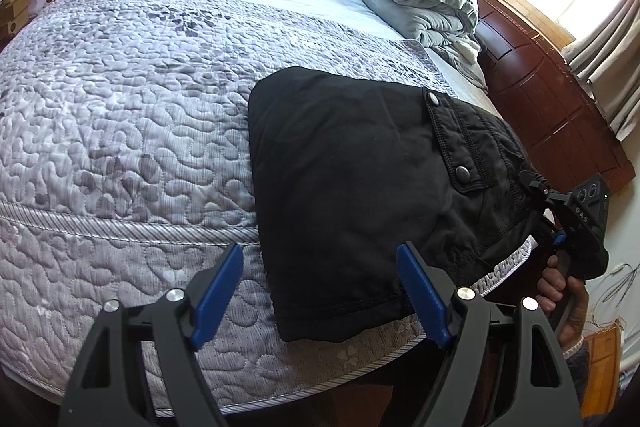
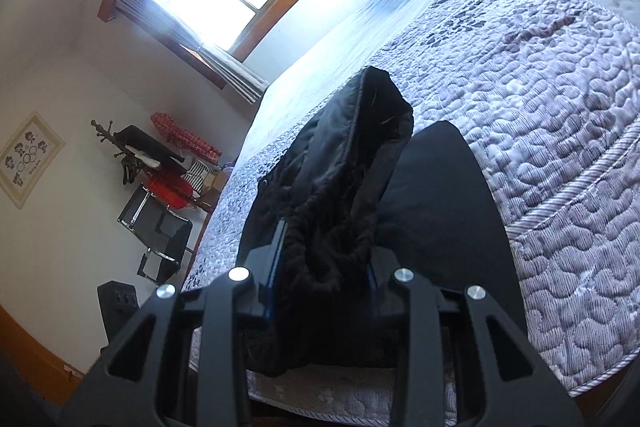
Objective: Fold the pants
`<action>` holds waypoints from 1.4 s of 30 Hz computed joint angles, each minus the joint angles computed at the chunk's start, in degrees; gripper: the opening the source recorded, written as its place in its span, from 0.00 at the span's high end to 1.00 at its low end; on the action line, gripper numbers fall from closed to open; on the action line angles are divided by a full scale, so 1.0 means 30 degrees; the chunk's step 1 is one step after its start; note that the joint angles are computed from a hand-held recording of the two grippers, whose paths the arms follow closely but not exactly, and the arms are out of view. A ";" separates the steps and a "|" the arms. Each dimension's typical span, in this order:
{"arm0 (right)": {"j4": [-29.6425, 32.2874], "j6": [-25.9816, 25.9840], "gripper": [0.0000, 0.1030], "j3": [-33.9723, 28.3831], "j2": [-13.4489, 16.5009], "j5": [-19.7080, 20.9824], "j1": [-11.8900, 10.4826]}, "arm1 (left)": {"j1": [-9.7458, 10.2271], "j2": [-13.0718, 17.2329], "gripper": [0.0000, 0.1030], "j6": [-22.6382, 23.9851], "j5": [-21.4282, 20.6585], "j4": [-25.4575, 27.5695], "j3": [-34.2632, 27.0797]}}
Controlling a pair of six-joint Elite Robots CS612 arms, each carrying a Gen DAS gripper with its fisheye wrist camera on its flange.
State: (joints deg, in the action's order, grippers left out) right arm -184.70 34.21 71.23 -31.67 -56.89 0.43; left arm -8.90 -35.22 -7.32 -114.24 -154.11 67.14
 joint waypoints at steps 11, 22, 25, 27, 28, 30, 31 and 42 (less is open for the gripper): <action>0.1467 0.0376 0.56 0.0220 0.0397 -0.0678 -0.0133 | -0.0446 -0.0384 0.14 0.1256 0.2170 0.0059 0.0403; 0.0338 0.0870 0.36 0.1784 -0.0290 -0.0722 -0.0509 | -0.0295 -0.0173 0.10 0.0693 0.1493 0.1415 -0.0129; 0.0574 0.0732 0.50 0.1667 -0.0227 -0.0609 -0.0557 | -0.0224 -0.0029 0.10 0.0261 0.1201 0.1918 -0.0362; 0.0852 0.0617 0.57 0.1537 -0.0169 -0.0617 -0.0533 | -0.0161 0.0004 0.10 0.0091 0.0930 0.1980 -0.0384; 0.1037 0.0440 0.63 0.1491 -0.0177 -0.0862 -0.0484 | -0.0149 -0.0004 0.10 0.0007 0.0910 0.1974 -0.0367; 0.0986 0.0201 0.74 0.1458 -0.0186 -0.1116 -0.0444 | -0.0142 -0.0026 0.10 -0.0058 0.1022 0.1966 -0.0344; 0.0765 0.0273 0.78 0.1542 -0.0225 -0.1078 -0.0463 | -0.0149 -0.0039 0.10 -0.0046 0.1075 0.1966 -0.0331; 0.2457 -0.0988 0.78 0.1508 -0.0401 -0.1948 -0.0354 | -0.0037 0.0141 0.10 -0.0076 0.1732 0.2852 -0.0755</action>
State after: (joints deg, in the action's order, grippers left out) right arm -177.33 31.24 75.75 -32.88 -62.74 -0.63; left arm -9.01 -34.80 -7.54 -109.05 -145.56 64.88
